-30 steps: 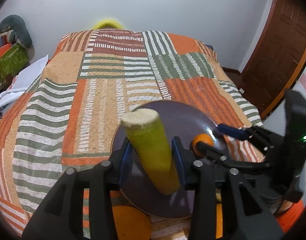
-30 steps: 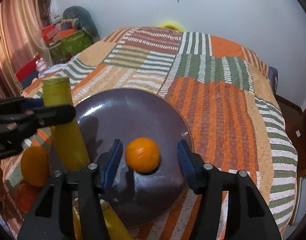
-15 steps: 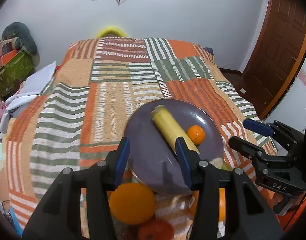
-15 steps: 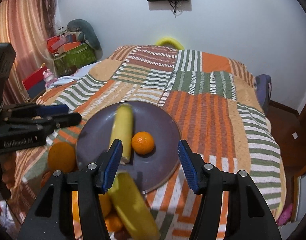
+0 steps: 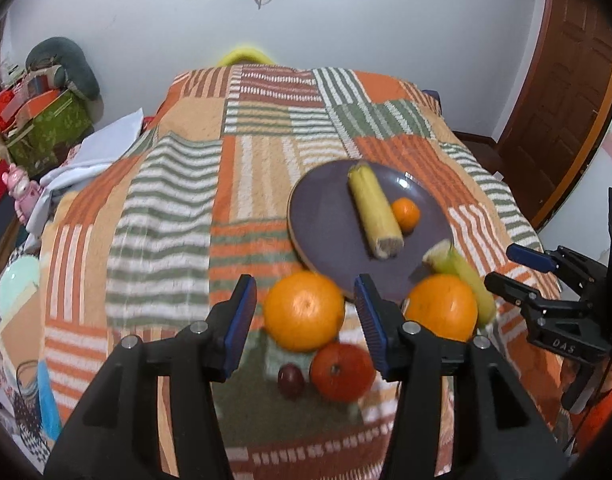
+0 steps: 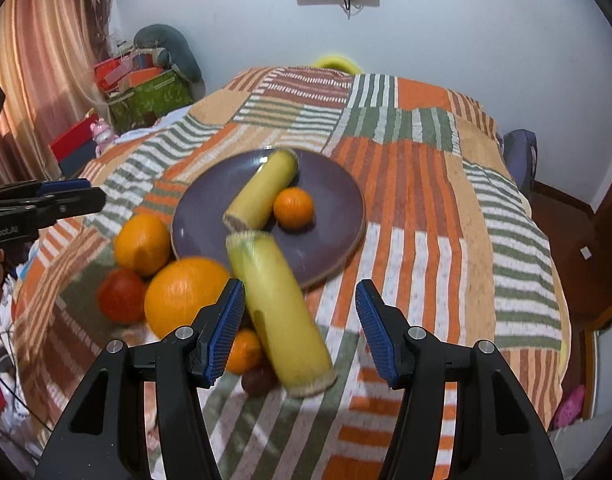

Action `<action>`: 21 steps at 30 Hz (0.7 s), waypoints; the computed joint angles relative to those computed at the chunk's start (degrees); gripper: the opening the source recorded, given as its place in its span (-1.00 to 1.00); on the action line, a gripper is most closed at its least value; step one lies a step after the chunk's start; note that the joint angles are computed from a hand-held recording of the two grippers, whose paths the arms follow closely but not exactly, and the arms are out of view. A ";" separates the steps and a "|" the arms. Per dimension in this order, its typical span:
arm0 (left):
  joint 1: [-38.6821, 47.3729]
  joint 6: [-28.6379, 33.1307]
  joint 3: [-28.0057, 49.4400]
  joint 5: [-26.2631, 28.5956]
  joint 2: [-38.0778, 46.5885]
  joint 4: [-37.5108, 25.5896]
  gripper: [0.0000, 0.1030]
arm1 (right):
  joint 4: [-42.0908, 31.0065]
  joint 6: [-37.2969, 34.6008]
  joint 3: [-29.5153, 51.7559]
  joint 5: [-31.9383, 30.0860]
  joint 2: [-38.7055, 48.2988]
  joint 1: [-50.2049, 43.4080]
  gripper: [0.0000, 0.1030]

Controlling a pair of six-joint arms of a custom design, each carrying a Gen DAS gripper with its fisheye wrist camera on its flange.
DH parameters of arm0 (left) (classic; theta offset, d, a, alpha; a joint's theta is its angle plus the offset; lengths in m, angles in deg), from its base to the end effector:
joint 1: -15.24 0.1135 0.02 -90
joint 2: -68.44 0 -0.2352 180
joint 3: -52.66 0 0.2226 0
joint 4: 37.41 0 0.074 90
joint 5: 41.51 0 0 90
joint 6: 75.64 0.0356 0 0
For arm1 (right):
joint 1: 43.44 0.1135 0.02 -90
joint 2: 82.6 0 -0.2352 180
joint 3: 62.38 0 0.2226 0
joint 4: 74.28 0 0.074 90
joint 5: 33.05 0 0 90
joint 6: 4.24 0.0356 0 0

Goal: Organize fruits
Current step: 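Grasp the second corn cob with the right gripper while the left grasps the tomato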

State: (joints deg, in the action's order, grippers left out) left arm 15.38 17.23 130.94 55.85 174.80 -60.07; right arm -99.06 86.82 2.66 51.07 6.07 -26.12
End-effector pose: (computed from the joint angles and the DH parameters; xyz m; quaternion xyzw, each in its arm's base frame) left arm 0.3518 -0.0037 0.1498 0.0439 0.9392 -0.0516 0.3367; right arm 0.2768 0.0901 0.1776 -0.1501 0.9217 0.1040 0.3423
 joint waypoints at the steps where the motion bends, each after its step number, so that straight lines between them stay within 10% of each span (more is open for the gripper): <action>1: -0.05 -0.07 -1.18 0.00 -0.29 0.44 -0.01 | 0.34 -0.06 -0.70 0.28 -0.09 0.18 0.05; 21: -2.89 -1.48 -6.84 2.81 6.11 4.46 -0.01 | 3.78 -1.10 -0.16 -0.43 7.55 1.52 -0.05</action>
State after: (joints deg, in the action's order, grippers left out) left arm 12.49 15.75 124.09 58.66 180.91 -55.62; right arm -95.28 85.72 2.51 50.64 13.62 -24.61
